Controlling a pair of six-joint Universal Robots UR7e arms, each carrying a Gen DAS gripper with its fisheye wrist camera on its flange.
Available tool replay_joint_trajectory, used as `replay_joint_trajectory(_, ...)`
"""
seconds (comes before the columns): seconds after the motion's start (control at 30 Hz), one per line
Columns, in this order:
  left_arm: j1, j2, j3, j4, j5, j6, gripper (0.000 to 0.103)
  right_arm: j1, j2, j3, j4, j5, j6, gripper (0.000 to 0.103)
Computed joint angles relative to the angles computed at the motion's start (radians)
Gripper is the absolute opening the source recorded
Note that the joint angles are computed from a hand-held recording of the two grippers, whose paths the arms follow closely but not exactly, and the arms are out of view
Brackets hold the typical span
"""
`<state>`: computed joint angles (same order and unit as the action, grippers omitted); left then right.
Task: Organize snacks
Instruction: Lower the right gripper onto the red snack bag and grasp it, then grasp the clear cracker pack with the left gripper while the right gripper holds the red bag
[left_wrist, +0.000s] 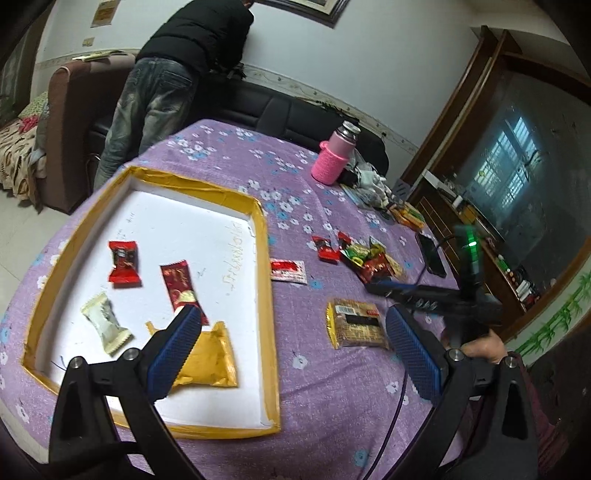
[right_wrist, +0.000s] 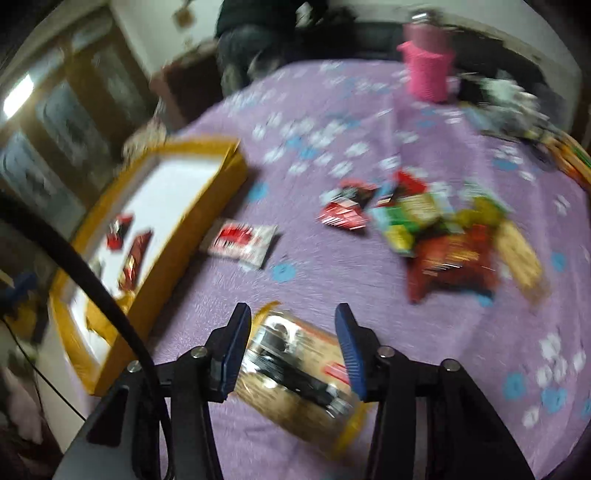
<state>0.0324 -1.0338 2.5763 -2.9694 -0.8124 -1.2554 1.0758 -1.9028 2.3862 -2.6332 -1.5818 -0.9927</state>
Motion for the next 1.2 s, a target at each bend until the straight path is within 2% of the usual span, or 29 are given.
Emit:
replay_joint_trajectory(0.07, 0.005, 0.023, -0.005, -0.036, -0.011, 0.011, 0.1, -0.037, -0.029, 0.013, -0.074, 0.045, 0.008, 0.051)
replay_joint_trajectory(0.17, 0.004, 0.05, -0.015, -0.057, -0.023, 0.027, 0.1, -0.084, -0.02, 0.014, -0.189, 0.079, 0.055, 0.052)
replay_joint_trajectory(0.3, 0.0, 0.068, -0.033, -0.037, -0.039, 0.035, 0.1, -0.072, 0.044, -0.006, -0.282, 0.072, 0.094, 0.052)
replay_joint_trajectory(0.37, 0.001, 0.071, -0.04, -0.026, -0.043, 0.037, 0.1, -0.032, 0.106, -0.021, -0.361, 0.014, 0.122, 0.052)
replay_joint_trajectory(0.5, 0.007, 0.077, -0.048, -0.022, -0.047, 0.036, 0.1, 0.058, 0.261, -0.065, -0.495, -0.174, 0.262, 0.053)
replay_joint_trajectory(0.57, 0.013, 0.084, -0.055, -0.019, -0.051, 0.04, 0.1, 0.064, 0.295, -0.075, -0.519, -0.187, 0.301, 0.055)
replay_joint_trajectory(0.7, 0.024, 0.104, -0.07, -0.023, -0.063, 0.059, 0.1, 0.061, 0.318, -0.082, -0.497, -0.205, 0.315, 0.052)
replay_joint_trajectory(0.73, 0.026, 0.109, -0.074, -0.026, -0.065, 0.065, 0.1, 0.052, 0.31, -0.077, -0.485, -0.199, 0.308, 0.043)
replay_joint_trajectory(0.77, 0.027, 0.113, -0.077, -0.024, -0.067, 0.07, 0.1, 0.035, 0.291, -0.07, -0.466, -0.171, 0.299, 0.036)
replay_joint_trajectory(0.87, 0.043, 0.129, -0.09, -0.037, -0.08, 0.1, 0.1, -0.023, 0.21, -0.043, -0.382, -0.086, 0.27, 0.031)
replay_joint_trajectory(0.97, 0.07, 0.159, -0.125, -0.034, -0.107, 0.15, 0.1, -0.104, 0.112, -0.009, -0.295, 0.033, 0.215, 0.03)
replay_joint_trajectory(1.0, 0.086, 0.173, -0.147, -0.029, -0.122, 0.18, 0.1, -0.122, 0.091, 0.002, -0.288, 0.061, 0.2, 0.03)
replay_joint_trajectory(1.07, 0.116, 0.198, -0.189, -0.019, -0.149, 0.23, 0.1, -0.187, 0.032, 0.037, -0.292, 0.164, 0.144, 0.03)
replay_joint_trajectory(1.2, 0.215, 0.284, -0.331, 0.009, -0.231, 0.374, 0.1, -0.271, -0.009, 0.04, -0.229, 0.303, 0.129, 0.03)
